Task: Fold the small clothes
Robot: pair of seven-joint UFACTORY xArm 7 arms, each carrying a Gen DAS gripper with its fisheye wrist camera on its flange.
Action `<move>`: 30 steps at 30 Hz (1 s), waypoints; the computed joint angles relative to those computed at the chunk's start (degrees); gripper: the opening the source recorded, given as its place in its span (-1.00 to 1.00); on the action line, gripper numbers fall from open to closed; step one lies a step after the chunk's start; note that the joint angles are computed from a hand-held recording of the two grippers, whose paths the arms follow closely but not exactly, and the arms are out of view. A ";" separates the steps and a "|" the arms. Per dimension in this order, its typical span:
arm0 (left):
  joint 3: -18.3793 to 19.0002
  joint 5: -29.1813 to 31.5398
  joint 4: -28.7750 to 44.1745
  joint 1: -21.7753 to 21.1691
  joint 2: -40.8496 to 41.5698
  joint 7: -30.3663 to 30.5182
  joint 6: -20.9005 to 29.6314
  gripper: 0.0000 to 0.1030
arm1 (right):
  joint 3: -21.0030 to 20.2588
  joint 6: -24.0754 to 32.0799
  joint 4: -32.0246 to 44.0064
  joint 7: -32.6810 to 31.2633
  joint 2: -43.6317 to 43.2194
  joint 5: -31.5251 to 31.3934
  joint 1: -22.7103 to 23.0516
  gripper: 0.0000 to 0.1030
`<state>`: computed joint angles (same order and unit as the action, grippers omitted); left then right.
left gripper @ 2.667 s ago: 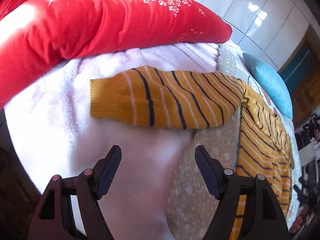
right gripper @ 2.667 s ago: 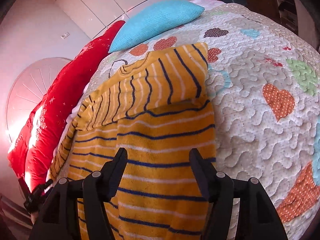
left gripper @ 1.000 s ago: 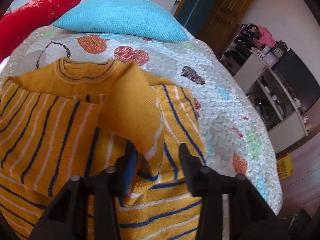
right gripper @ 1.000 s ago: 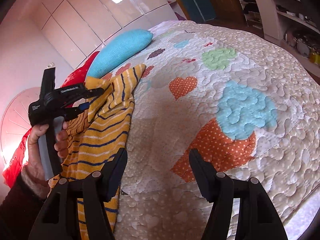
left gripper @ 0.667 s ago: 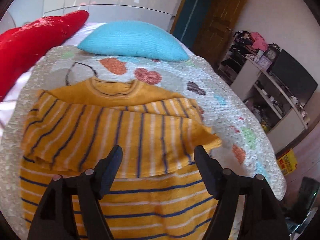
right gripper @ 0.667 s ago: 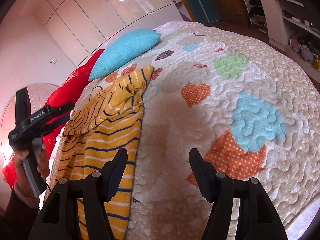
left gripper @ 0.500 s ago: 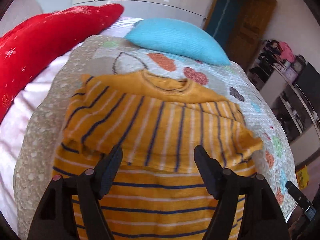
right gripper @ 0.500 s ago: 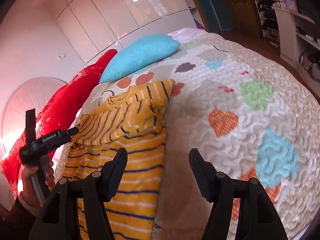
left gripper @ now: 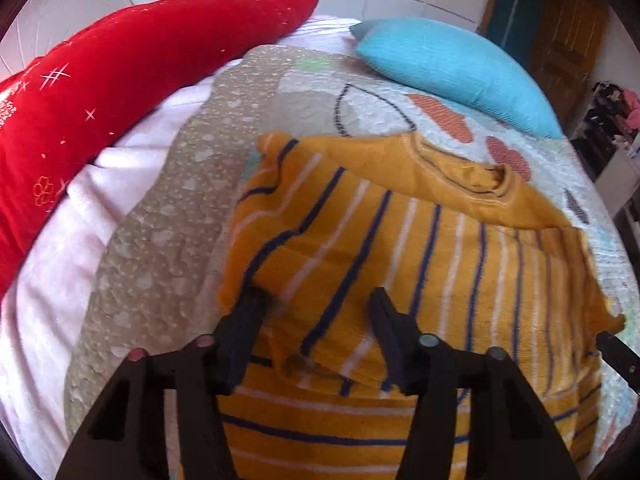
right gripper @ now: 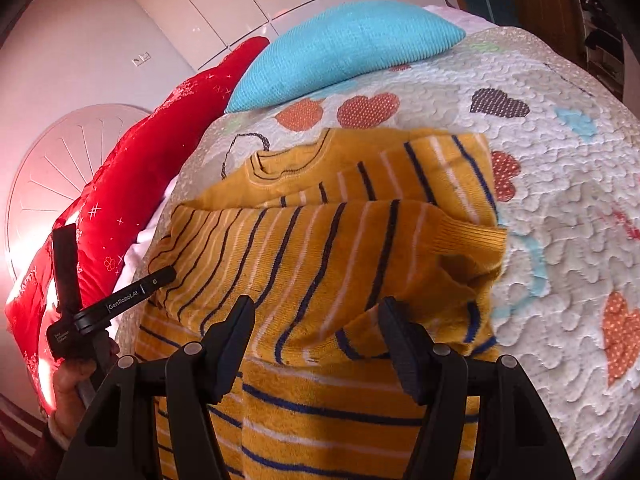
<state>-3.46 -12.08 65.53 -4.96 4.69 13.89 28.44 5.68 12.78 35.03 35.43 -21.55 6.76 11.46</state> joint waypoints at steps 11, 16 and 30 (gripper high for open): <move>0.37 -12.52 -0.49 3.50 -1.74 10.57 3.84 -0.12 | -2.39 -1.41 -4.93 -1.22 -3.76 2.62 -1.32 0.24; 2.90 -14.21 -6.70 3.46 -9.84 15.46 3.66 -0.06 | 6.52 13.61 -5.07 7.81 -13.28 -10.02 -11.82 0.31; 16.29 -22.45 -22.18 5.13 -26.12 26.77 26.04 0.53 | 4.26 23.31 -31.15 18.72 -55.41 5.06 8.44 0.32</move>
<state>12.83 -34.52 43.35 0.17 -21.43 40.66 54.48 9.94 36.09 3.88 54.15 -76.96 11.82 19.90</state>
